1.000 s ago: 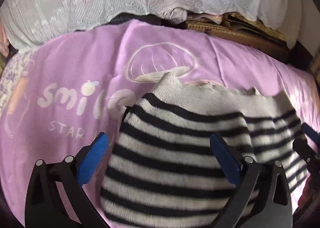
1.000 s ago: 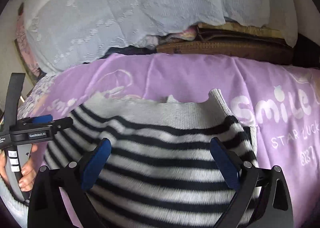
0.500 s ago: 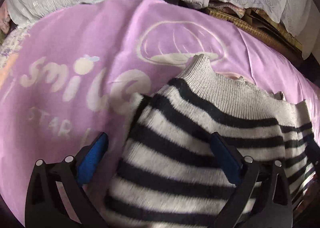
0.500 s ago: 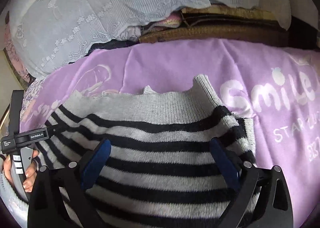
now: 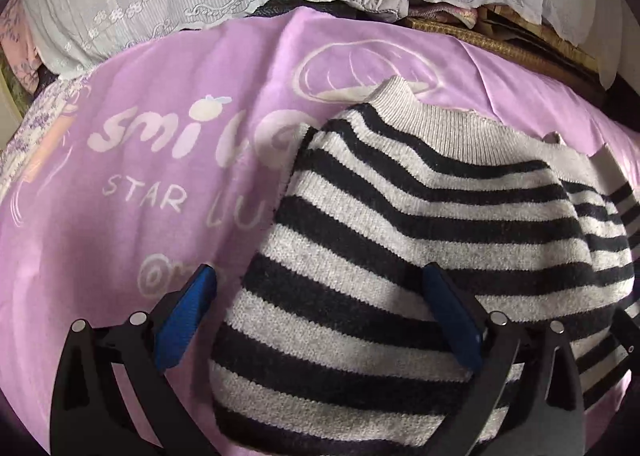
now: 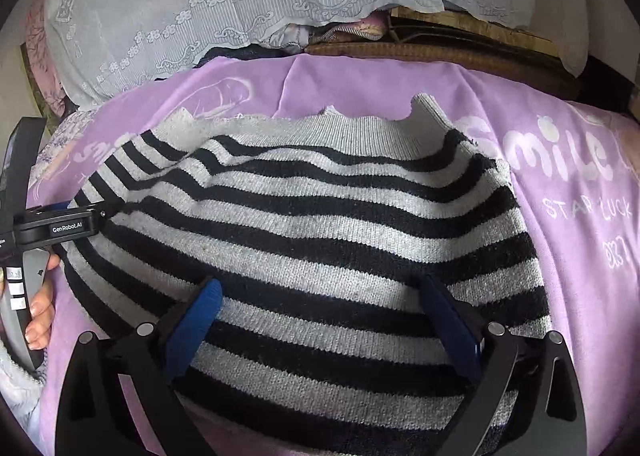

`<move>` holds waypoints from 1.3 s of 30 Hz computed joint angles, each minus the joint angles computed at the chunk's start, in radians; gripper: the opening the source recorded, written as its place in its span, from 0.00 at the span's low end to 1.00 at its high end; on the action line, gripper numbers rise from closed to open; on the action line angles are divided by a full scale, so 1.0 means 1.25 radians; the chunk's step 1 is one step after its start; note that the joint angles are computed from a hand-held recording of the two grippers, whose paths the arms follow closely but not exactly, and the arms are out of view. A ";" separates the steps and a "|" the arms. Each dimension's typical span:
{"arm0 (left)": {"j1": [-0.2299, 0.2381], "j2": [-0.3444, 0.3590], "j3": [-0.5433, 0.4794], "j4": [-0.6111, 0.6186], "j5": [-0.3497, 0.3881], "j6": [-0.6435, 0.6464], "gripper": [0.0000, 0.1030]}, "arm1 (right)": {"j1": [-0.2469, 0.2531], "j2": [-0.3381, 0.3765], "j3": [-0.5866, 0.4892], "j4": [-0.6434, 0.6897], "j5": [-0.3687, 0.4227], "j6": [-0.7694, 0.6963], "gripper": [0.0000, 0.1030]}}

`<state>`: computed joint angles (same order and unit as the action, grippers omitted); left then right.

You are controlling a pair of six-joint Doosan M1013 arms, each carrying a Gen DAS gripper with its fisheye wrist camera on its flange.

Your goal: Fold small clothes

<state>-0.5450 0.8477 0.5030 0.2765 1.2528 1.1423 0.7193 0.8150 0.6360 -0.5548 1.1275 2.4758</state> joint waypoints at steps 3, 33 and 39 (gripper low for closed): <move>-0.013 -0.032 0.053 0.048 -0.021 -0.027 0.96 | 0.008 -0.008 0.013 -0.032 0.001 0.023 0.97; -0.062 -0.159 0.265 0.132 -0.177 -0.032 0.96 | 0.033 0.000 0.005 -0.061 0.058 0.025 0.97; -0.055 -0.109 0.157 0.078 -0.154 0.000 0.96 | 0.038 0.034 -0.074 -0.129 0.069 0.013 0.97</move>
